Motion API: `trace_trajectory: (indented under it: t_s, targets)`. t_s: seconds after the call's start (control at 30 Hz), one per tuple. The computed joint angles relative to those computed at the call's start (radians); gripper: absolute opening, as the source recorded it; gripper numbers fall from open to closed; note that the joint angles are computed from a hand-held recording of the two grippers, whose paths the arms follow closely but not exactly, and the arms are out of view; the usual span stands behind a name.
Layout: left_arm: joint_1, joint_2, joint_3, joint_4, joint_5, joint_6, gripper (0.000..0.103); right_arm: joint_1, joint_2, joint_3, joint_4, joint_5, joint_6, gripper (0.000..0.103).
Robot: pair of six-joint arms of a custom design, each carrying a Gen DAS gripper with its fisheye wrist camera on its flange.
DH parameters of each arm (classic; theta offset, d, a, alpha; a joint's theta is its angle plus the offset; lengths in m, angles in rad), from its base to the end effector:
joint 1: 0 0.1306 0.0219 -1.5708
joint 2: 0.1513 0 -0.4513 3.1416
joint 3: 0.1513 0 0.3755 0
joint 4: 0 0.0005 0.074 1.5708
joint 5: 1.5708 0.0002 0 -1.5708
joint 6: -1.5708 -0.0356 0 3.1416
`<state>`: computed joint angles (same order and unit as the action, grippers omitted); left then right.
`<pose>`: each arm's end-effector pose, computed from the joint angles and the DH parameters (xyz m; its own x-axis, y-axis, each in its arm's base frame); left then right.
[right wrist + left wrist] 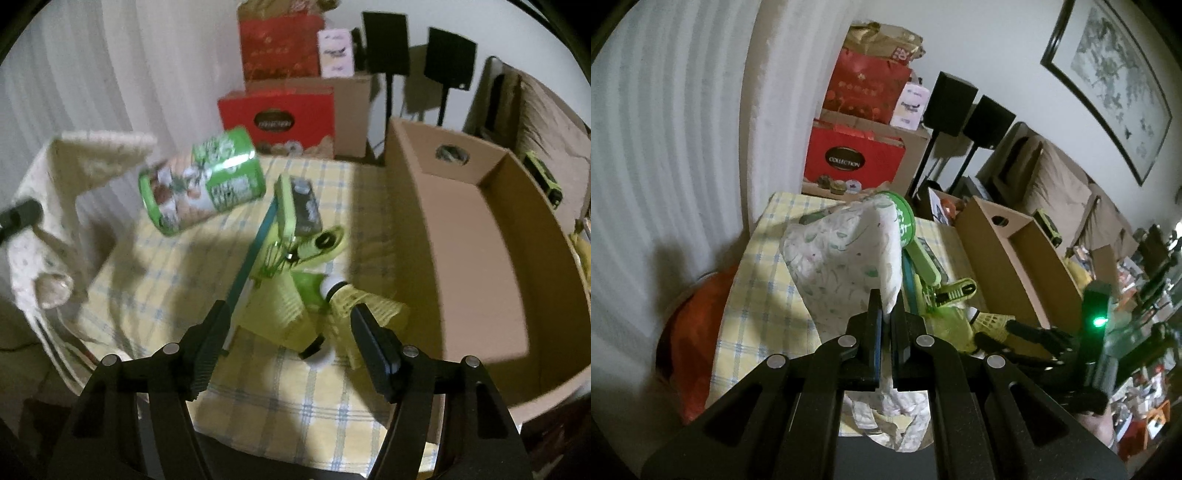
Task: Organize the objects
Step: 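Lift the floral bag with the left gripper and carry it over the cardboard box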
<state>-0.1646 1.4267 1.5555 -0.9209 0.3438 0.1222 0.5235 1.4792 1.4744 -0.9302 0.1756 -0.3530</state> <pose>0.4645 -0.0898 0.5534 -0.7442 0.0073 -0.6679 0.2993 0.8975 -0.3238 0.4268 0.2386 0.4914 -0.7930 -0.0647 -0.6058 -0.1366 0.9879 0.0734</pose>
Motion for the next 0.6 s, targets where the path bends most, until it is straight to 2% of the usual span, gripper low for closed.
trace_trajectory:
  t_s: [0.37, 0.6]
  targets:
    - [-0.002, 0.01, -0.011, -0.011, 0.019, -0.001, 0.004, 0.004, 0.049, 0.0, -0.026, -0.029, 0.133, 0.069]
    - [-0.002, 0.014, -0.008, -0.016, 0.023, -0.001, 0.004, 0.008, 0.089, 0.016, -0.028, -0.034, 0.187, 0.07]
